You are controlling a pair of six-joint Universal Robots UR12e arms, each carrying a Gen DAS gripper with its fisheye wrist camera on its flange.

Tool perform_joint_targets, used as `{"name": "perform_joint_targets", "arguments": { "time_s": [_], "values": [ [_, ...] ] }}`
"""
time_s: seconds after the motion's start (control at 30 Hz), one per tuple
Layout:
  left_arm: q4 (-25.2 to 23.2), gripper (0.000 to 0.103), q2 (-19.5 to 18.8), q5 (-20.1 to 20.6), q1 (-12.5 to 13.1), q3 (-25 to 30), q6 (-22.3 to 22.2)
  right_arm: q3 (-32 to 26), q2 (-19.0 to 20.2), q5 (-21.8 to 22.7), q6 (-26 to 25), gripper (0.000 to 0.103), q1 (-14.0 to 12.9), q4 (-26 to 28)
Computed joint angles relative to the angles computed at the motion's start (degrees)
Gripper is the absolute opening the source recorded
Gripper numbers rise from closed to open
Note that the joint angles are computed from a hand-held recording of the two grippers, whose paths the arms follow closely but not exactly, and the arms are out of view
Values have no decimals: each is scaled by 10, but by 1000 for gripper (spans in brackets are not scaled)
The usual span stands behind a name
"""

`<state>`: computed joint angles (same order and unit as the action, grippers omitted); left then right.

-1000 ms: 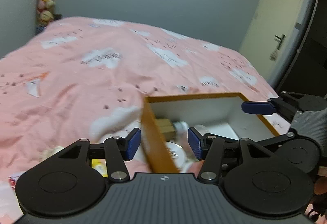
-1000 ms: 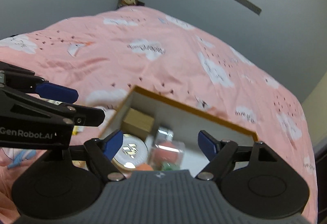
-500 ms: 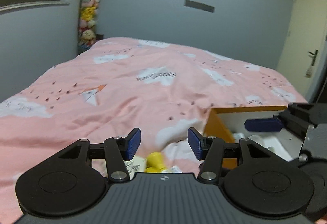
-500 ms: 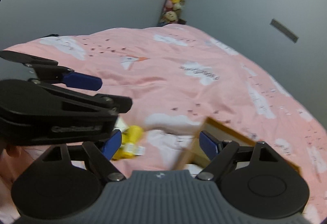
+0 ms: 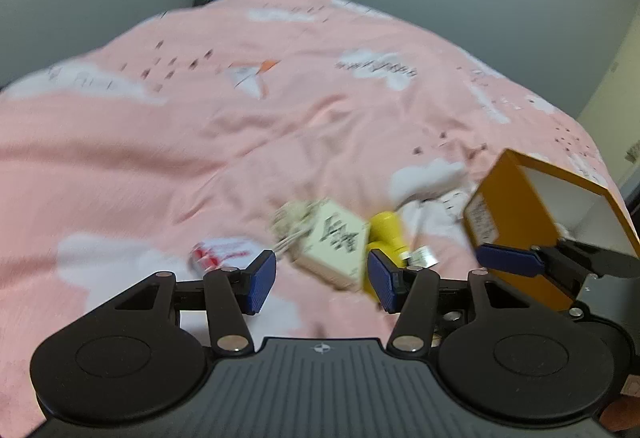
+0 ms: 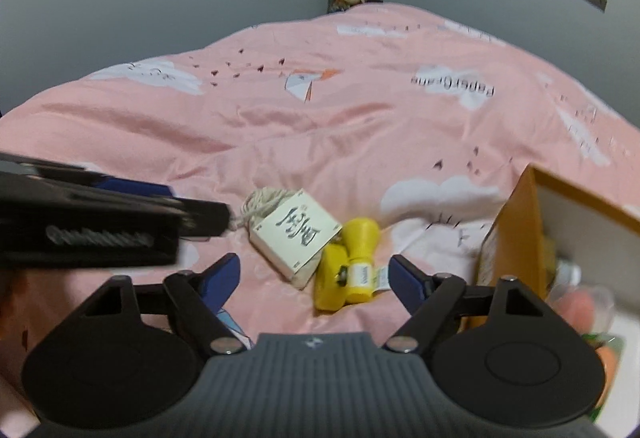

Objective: Organize rigid objects
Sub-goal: 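Move both open tools from the box back to the remaining items, then grasp the yellow tape measure with the right tool while the left grasps the mint tin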

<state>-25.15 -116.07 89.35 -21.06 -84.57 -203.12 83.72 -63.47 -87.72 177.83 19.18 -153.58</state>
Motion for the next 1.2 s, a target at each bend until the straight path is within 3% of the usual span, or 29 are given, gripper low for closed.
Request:
{"name": "perform_joint_targets", "arguments": {
  "time_s": [0.07,0.3,0.43,0.57,0.77,0.93,1.1,1.2],
  "values": [
    [-7,61,0,2,4,-3,-15,-3,5,2,11,77,-1,7],
    [-17,61,-10,51,0,5,-16,-16,20,19,37,55,-8,36],
    [-53,61,-14,84,-2,16,-30,-19,26,29,52,52,-14,42],
    [-88,61,-16,79,2,21,-46,-20,30,47,59,44,-19,41],
    [-102,60,-25,60,8,29,-59,-25,39,68,61,38,-24,48],
    [-98,52,-34,56,8,34,-55,-25,44,77,63,36,-26,38],
    [-49,26,-29,44,6,18,-41,-24,44,82,59,17,-27,34],
    [-31,24,-31,39,4,17,-23,-29,47,80,53,18,-24,39]
  ]
}}
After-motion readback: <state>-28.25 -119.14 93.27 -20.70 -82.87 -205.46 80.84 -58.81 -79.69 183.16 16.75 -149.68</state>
